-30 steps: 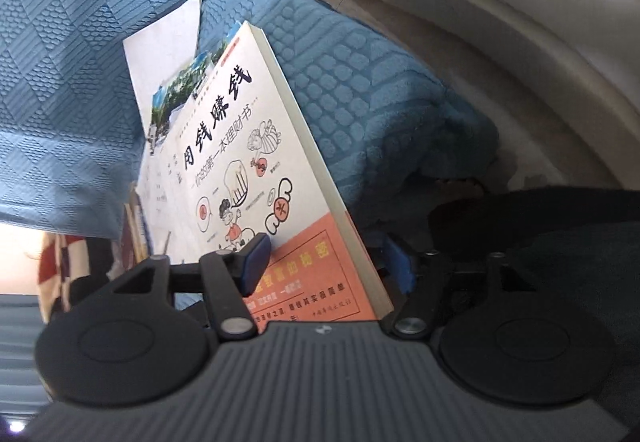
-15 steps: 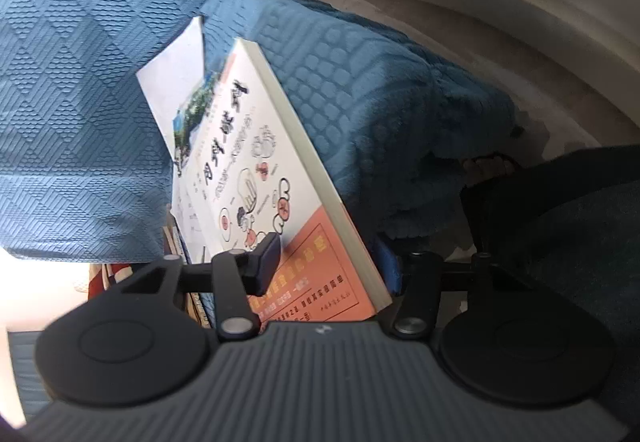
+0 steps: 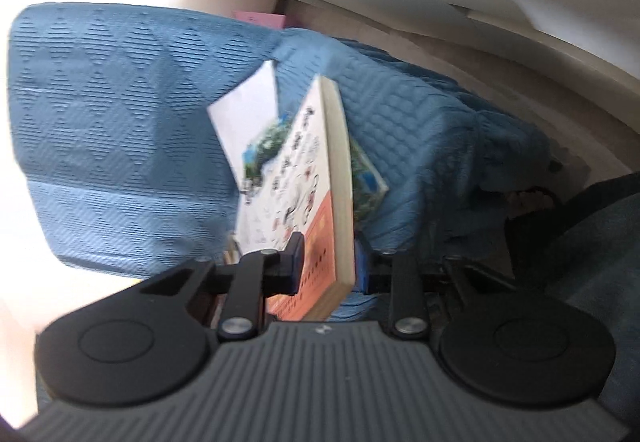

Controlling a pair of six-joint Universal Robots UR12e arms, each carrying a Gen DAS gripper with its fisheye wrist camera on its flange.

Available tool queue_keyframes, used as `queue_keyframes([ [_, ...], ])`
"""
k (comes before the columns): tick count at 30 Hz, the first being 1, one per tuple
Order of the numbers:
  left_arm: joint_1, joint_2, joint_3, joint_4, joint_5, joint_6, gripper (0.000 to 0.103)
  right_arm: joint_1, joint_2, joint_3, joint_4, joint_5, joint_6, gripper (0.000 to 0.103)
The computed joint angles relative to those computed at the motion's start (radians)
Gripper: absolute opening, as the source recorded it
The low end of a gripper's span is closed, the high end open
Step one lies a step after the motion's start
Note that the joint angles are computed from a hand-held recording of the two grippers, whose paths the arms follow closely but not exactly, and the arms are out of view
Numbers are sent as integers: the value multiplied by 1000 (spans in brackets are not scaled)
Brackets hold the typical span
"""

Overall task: Organize objects
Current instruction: 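Carry the held orange-and-white book with the left gripper toward the purple book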

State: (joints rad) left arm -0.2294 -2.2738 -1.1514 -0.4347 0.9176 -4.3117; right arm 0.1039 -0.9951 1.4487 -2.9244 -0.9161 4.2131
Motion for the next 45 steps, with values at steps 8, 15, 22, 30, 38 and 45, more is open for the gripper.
queue_keyframes([
  [8, 11, 48, -55, 86, 43, 15, 20, 13, -3, -11, -74, 5, -27, 28],
  [15, 9, 80, -69, 92, 111, 42, 19, 31, -11, -23, -71, -28, -74, 25],
  [22, 4, 107, -95, 67, 181, 79, 17, 40, 8, -27, -114, -14, -18, 28],
  [30, 19, 113, -165, 137, 162, 13, 12, 57, 30, -19, -78, -31, 8, 48],
  [38, 39, 122, -199, 210, 142, -45, 12, 79, 42, -40, -77, -125, 68, 36],
  [45, 64, 148, -230, 339, 137, -106, 16, 81, 36, -74, -135, -99, 41, 24],
])
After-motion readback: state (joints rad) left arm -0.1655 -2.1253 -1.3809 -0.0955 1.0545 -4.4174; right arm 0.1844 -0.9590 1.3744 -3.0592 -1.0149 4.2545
